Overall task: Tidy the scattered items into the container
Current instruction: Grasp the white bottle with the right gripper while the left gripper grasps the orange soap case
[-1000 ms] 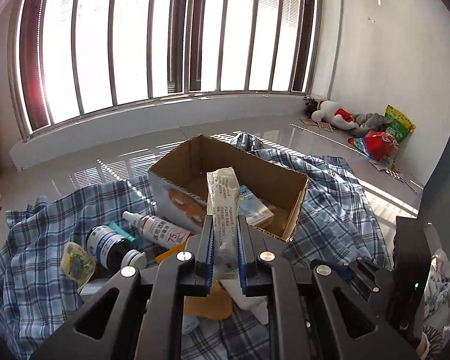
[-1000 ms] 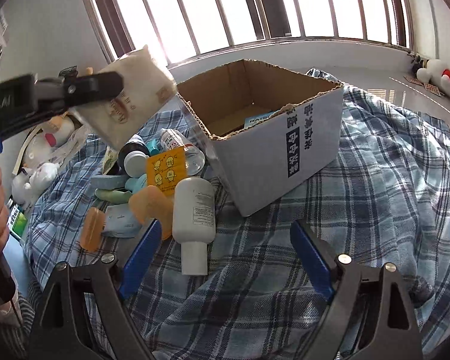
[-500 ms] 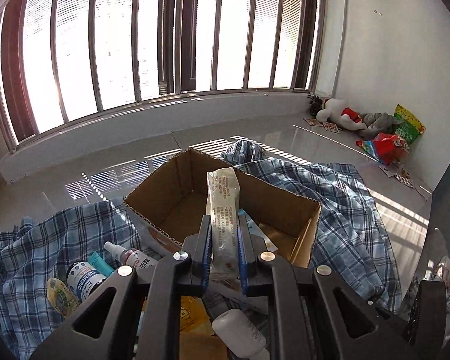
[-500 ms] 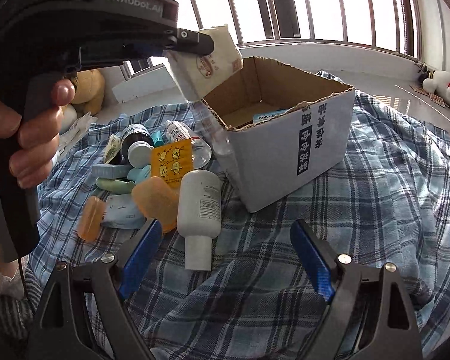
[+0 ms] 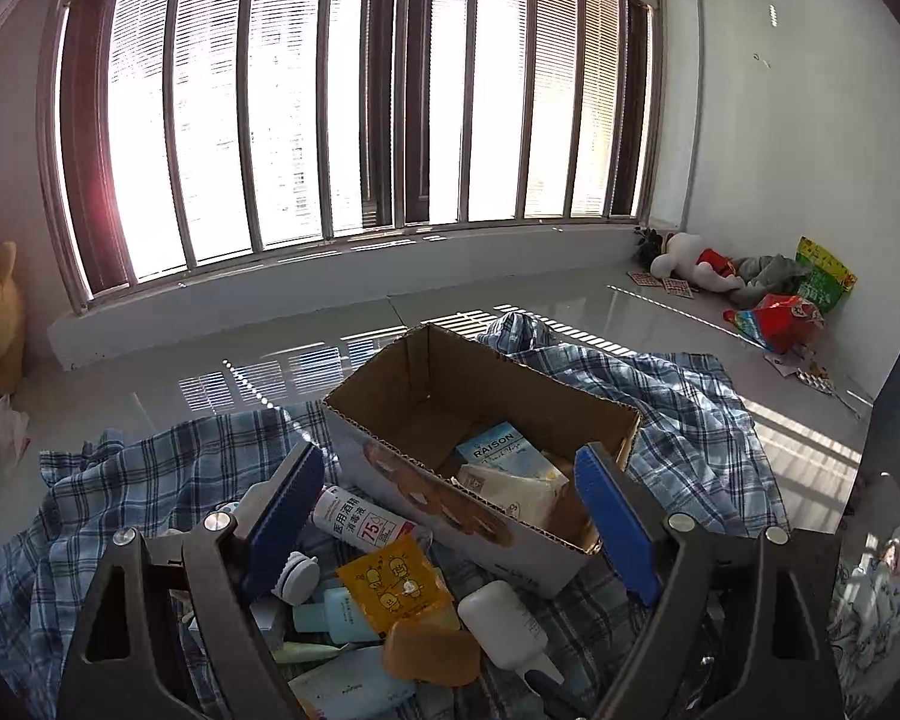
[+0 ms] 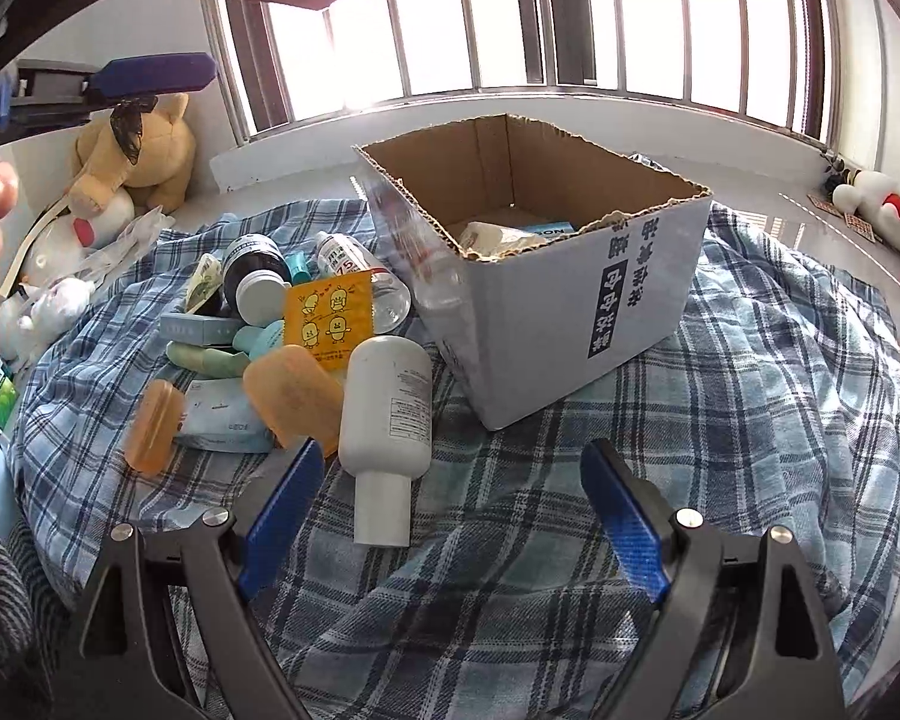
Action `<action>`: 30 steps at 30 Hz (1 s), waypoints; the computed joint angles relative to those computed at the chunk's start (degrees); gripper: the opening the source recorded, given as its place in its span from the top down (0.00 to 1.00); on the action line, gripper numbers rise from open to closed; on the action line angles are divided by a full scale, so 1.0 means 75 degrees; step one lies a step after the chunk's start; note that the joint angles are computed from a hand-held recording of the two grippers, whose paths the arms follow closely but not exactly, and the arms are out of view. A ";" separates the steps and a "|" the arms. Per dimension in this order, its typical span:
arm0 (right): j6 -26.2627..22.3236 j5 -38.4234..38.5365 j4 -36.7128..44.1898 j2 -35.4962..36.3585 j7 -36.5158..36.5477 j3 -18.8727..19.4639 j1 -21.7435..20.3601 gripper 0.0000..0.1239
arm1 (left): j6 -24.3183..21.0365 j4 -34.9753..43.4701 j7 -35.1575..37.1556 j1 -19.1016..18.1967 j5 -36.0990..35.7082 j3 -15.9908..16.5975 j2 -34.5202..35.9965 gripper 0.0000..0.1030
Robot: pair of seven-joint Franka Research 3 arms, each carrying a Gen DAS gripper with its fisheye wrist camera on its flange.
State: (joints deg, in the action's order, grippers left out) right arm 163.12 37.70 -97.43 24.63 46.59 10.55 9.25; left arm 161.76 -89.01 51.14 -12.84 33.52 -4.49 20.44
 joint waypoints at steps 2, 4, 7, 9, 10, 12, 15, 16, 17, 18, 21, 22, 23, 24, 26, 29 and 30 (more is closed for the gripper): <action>-0.0020 0.0149 0.0005 -0.0006 -0.0189 0.0130 -0.0096 0.30 | 0.0082 -0.0406 -0.0291 -0.0074 0.0253 0.0141 -0.0291 0.15; -0.0067 0.0390 0.0000 -0.0032 -0.0452 0.0281 -0.0204 0.30 | 0.0025 -0.0793 -0.0565 -0.0079 0.0499 0.0215 -0.0556 0.15; -0.0089 0.0822 0.0006 -0.0057 -0.0847 0.0438 -0.0305 0.31 | -0.0104 -0.1401 -0.1260 -0.0039 0.1042 0.0334 -0.0925 0.15; -0.0079 0.1143 0.0006 -0.0075 -0.1137 0.0530 -0.0356 0.37 | -0.0174 -0.1772 -0.1576 0.0122 0.1173 0.0283 -0.1106 0.15; -0.0117 0.1278 0.0038 -0.0065 -0.1246 0.0548 -0.0370 0.39 | -0.0217 -0.1932 -0.1659 0.0216 0.1154 0.0231 -0.1167 0.15; -0.0234 0.1410 0.0098 -0.0041 -0.1320 0.0499 -0.0326 0.44 | -0.0319 -0.2225 -0.1720 0.0405 0.1040 0.0134 -0.1263 0.15; -0.0350 0.1232 0.0192 0.0026 -0.1172 0.0290 -0.0124 0.58 | -0.0343 -0.2605 -0.1735 0.0630 0.0823 0.0015 -0.1332 0.15; -0.0346 0.1021 0.0217 0.0059 -0.1059 0.0176 -0.0003 0.61 | -0.0309 -0.2716 -0.1659 0.0697 0.0713 -0.0031 -0.1343 0.15; -0.0327 0.0813 0.0236 0.0091 -0.0943 0.0082 0.0105 0.64 | -0.0268 -0.2823 -0.1612 0.0735 0.0674 -0.0057 -0.1356 0.15; -0.0314 0.0651 0.0252 0.0119 -0.0851 0.0030 0.0175 0.67 | -0.0246 -0.2906 -0.1621 0.0738 0.0744 -0.0054 -0.1364 0.15; -0.0268 0.0180 0.0279 0.0189 -0.0598 -0.0080 0.0351 0.70 | -0.0682 -0.2925 -0.2177 0.0519 0.1685 0.0093 -0.1343 0.15; -0.0097 0.0009 0.0236 0.0192 -0.0479 -0.0142 0.0440 0.70 | -0.0875 -0.2923 -0.2369 0.0471 0.2009 0.0122 -0.1339 0.15; 0.0037 -0.0183 0.0215 0.0207 -0.0333 -0.0213 0.0522 0.70 | -0.1026 -0.2924 -0.2482 0.0459 0.2223 0.0118 -0.1326 0.15; 0.0096 -0.0394 0.0223 0.0237 -0.0144 -0.0298 0.0597 0.70 | -0.1112 -0.2944 -0.2540 0.0476 0.2328 0.0096 -0.1314 0.15; 0.0040 -0.0685 0.0298 0.0308 0.0167 -0.0353 0.0625 0.70 | -0.1059 -0.3026 -0.2467 0.0608 0.2185 0.0031 -0.1297 0.15; -0.0022 -0.0923 0.0425 0.0407 0.0379 -0.0308 0.0570 0.70 | -0.0781 -0.3182 -0.2158 0.0824 0.1636 -0.0059 -0.1256 0.15; 0.0003 -0.1051 0.0452 0.0439 0.0494 -0.0351 0.0613 0.69 | -0.0717 -0.3215 -0.2046 0.0865 0.1470 -0.0080 -0.1224 0.15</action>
